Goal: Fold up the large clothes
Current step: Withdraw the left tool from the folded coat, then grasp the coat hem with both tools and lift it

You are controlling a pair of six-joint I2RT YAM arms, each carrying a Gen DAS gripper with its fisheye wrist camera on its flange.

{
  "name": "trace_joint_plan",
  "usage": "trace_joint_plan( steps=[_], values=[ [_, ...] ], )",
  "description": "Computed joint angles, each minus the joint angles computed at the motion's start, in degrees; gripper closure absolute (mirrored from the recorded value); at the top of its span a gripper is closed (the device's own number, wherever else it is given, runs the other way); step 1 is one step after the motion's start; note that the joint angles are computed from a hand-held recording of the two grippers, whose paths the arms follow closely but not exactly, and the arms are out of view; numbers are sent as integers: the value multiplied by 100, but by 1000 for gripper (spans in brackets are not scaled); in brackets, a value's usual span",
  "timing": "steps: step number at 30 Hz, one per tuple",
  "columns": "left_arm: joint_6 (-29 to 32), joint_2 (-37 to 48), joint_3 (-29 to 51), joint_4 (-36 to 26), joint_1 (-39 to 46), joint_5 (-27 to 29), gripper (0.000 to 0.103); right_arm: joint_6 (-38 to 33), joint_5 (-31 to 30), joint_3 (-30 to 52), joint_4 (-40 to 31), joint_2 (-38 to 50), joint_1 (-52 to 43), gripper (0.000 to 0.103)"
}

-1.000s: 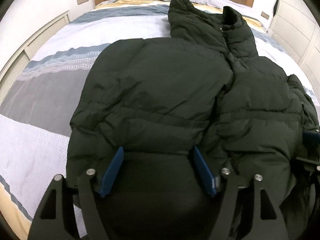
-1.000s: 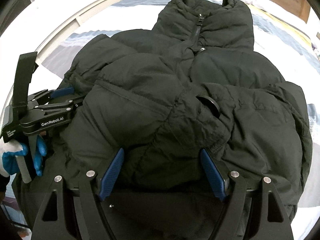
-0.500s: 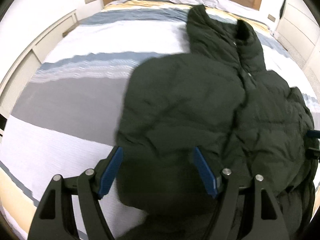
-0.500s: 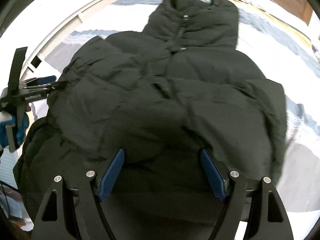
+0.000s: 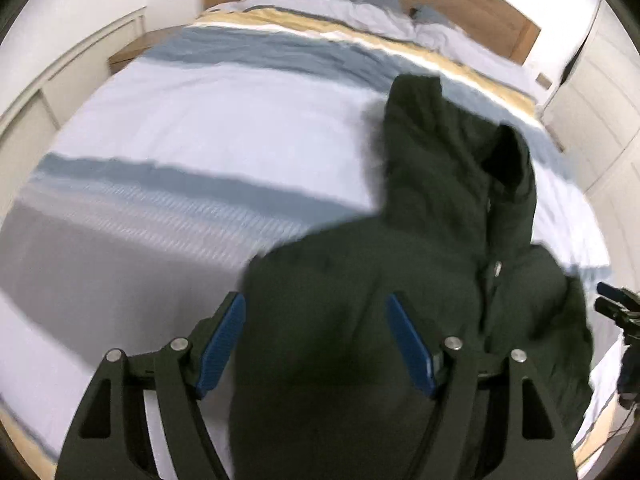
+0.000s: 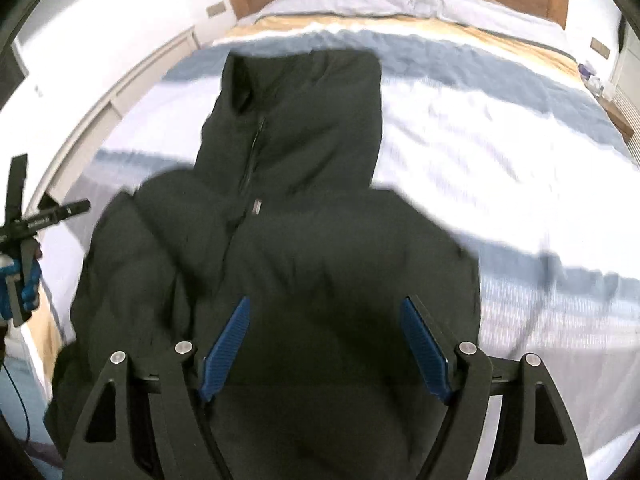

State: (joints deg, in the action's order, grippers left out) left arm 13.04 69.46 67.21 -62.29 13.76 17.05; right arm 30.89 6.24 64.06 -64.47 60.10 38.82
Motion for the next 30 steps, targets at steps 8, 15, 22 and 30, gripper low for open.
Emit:
trace_joint_plan(
  steps=[8, 15, 22, 30],
  values=[
    [-1204, 2629, 1535, 1033, -613, 1274, 31, -701, -1018, 508, 1626, 1392, -1772, 32],
    [-2203, 4016, 2314, 1982, -1029, 1671, 31, -361, -1864, 1064, 2966, 2825, -2434, 32],
    [-2650, 4770, 2650, 2414, -1394, 1653, 31, -203, -2136, 1819, 3468, 4012, -2620, 29],
    [-2824, 5090, 3004, 2133, -1929, 876, 92, -277, -1500, 2714, 2954, 5022, -2335, 64]
  ],
)
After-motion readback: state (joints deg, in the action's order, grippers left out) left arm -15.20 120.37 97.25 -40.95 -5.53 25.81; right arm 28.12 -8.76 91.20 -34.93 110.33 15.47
